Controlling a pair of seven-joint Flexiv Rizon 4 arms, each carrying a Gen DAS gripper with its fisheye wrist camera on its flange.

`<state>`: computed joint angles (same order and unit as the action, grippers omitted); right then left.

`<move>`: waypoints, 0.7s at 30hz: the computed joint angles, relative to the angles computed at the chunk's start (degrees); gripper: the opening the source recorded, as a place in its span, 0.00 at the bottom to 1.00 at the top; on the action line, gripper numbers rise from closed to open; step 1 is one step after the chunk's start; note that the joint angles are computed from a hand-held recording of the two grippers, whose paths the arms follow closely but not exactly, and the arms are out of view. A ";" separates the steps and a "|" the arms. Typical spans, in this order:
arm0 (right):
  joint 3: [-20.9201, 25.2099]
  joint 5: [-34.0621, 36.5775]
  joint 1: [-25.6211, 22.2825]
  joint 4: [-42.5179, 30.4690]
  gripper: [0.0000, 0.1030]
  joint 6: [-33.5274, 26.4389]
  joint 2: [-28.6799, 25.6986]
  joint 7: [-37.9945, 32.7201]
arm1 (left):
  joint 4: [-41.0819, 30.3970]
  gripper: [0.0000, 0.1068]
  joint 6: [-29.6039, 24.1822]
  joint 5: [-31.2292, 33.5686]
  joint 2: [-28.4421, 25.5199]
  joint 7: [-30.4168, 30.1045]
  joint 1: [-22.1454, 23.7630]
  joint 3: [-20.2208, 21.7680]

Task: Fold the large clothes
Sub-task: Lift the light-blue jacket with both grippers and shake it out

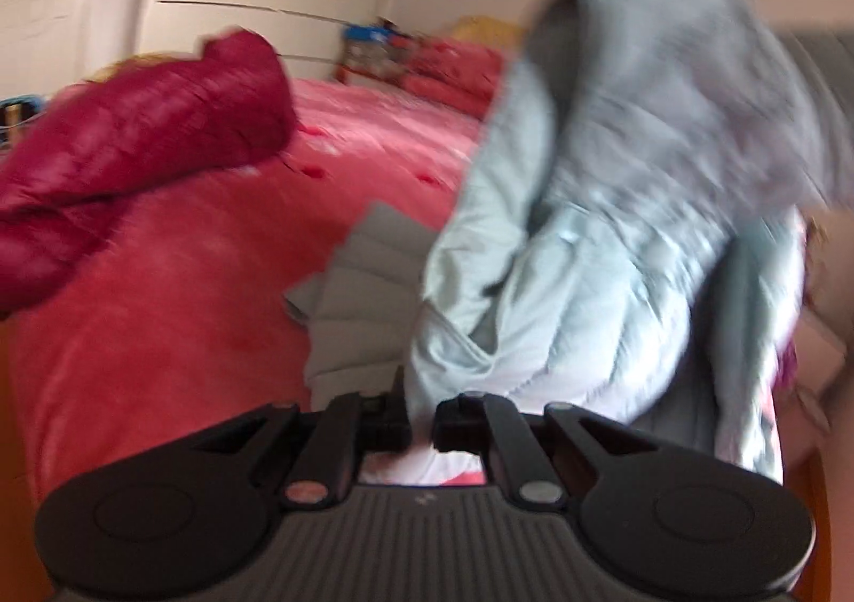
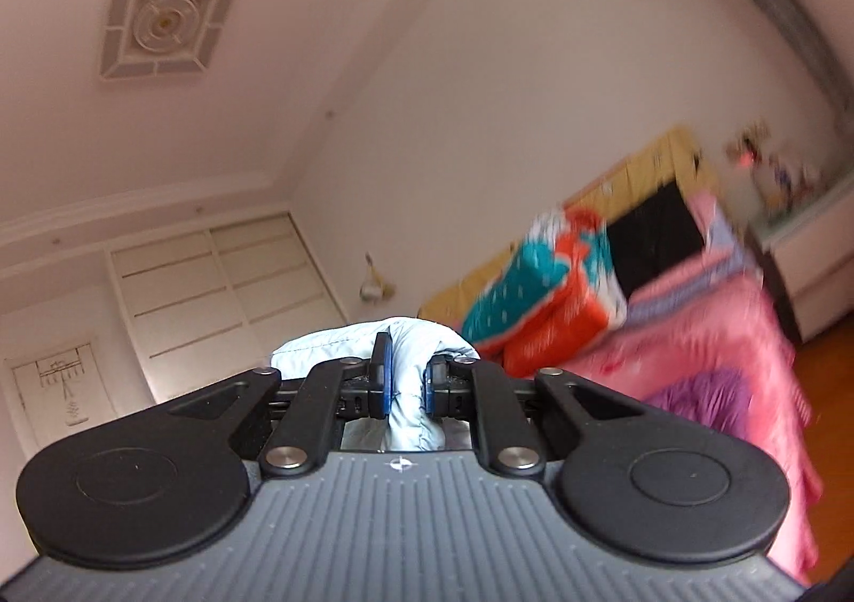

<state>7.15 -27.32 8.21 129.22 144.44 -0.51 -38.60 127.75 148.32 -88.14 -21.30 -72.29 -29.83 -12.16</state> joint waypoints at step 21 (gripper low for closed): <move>0.16 15.33 -0.04 1.47 0.12 10.28 1.30 -7.91 | -8.54 0.03 29.50 8.71 13.89 23.42 0.59 1.76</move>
